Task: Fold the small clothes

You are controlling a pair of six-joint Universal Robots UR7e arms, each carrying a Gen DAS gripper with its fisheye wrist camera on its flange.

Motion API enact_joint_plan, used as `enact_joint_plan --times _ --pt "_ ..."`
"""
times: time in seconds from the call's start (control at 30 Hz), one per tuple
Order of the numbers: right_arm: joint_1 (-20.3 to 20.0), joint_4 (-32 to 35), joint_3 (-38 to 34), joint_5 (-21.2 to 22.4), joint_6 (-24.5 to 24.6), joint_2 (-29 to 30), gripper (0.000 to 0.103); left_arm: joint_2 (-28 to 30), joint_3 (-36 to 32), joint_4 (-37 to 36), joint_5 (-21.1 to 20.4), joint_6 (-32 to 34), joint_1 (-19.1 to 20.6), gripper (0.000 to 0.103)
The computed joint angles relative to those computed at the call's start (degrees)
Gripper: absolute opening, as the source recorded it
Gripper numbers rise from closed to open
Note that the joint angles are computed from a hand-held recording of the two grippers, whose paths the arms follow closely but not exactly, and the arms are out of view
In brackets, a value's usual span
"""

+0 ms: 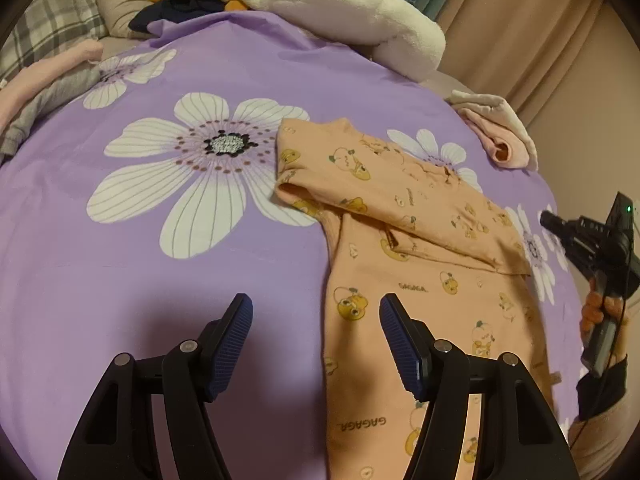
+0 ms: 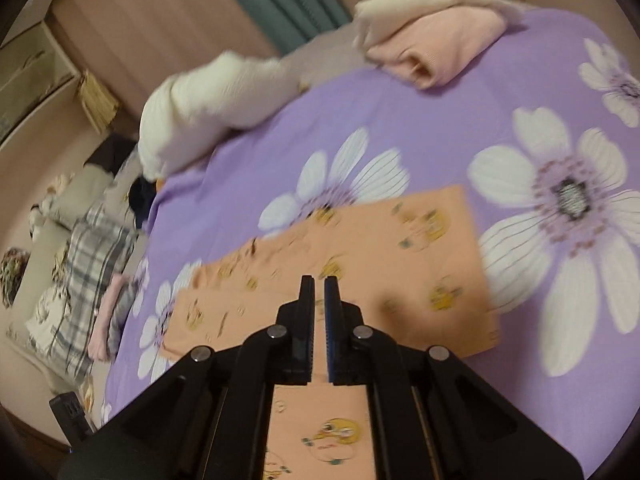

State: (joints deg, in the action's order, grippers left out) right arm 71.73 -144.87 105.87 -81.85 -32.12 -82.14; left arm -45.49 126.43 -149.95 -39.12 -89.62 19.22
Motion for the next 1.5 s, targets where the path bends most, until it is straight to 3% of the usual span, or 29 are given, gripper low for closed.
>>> enact_joint_plan --times 0.1,0.17,0.23,0.3,0.47,0.53,0.63,0.77,0.87,0.97,1.03,1.07,1.13,1.2,1.33,1.4,1.5 --pt "-0.4 8.4 -2.47 -1.04 1.18 1.48 0.01 0.31 -0.51 0.1 0.32 0.4 0.16 0.065" --pt "-0.55 10.12 -2.39 -2.37 1.13 2.63 0.013 0.54 -0.81 -0.14 0.31 0.57 0.32 0.065" --pt "-0.54 9.78 -1.68 -2.55 2.03 3.32 0.036 0.77 -0.84 -1.24 -0.06 1.27 0.48 0.065" --pt "-0.94 10.68 -1.75 -1.05 3.33 4.39 0.051 0.87 -1.43 0.04 -0.14 1.43 0.44 0.065" --pt "1.55 7.42 -0.67 -5.51 2.22 6.76 0.045 0.74 -2.01 1.0 -0.28 1.8 0.86 0.065" --pt "2.65 6.28 -0.79 -8.73 1.71 8.12 0.008 0.66 -2.18 1.18 -0.3 1.63 1.09 0.065" --pt "3.33 4.83 -0.49 -10.24 0.11 8.46 0.007 0.51 -2.07 0.65 -0.45 1.9 1.28 0.065" --pt "2.0 5.35 0.29 -2.24 -2.34 3.72 0.007 0.12 -2.52 2.97 -0.1 1.27 1.51 0.065" --pt "1.34 4.49 -0.01 -0.15 -3.04 1.69 0.007 0.3 -2.74 1.63 0.21 2.38 2.03 0.065" --pt "1.24 1.75 -0.64 -4.02 -2.85 2.37 0.007 1.23 -4.41 1.06 1.01 5.45 3.22 0.065" --pt "0.51 4.52 -2.22 -4.98 -2.56 3.41 0.009 2.1 -5.87 -0.6 1.38 9.06 4.48 0.065" --pt "0.73 3.84 -2.42 -7.9 -1.64 4.19 0.01 2.71 -7.08 -1.1 1.7 11.27 5.27 0.065" --pt "1.54 -3.76 -0.61 -14.15 -3.08 5.07 0.011 3.72 -9.06 -2.31 2.13 15.1 6.54 0.065" --pt "1.51 -6.52 0.0 -16.62 -2.83 5.14 0.015 4.93 -10.95 -5.16 2.67 19.79 7.63 0.065" --pt "0.83 -8.57 2.02 -11.49 -6.19 2.85 0.015 7.51 -14.08 -10.16 3.68 27.51 9.53 0.065" --pt "0.44 -4.56 2.4 -7.48 -9.24 1.78 0.015 8.8 -15.45 -11.14 3.59 30.16 10.41 0.065" --pt "1.28 -1.93 2.37 -9.22 -11.06 3.13 0.013 9.86 -16.26 -11.83 1.06 31.38 12.41 0.056"
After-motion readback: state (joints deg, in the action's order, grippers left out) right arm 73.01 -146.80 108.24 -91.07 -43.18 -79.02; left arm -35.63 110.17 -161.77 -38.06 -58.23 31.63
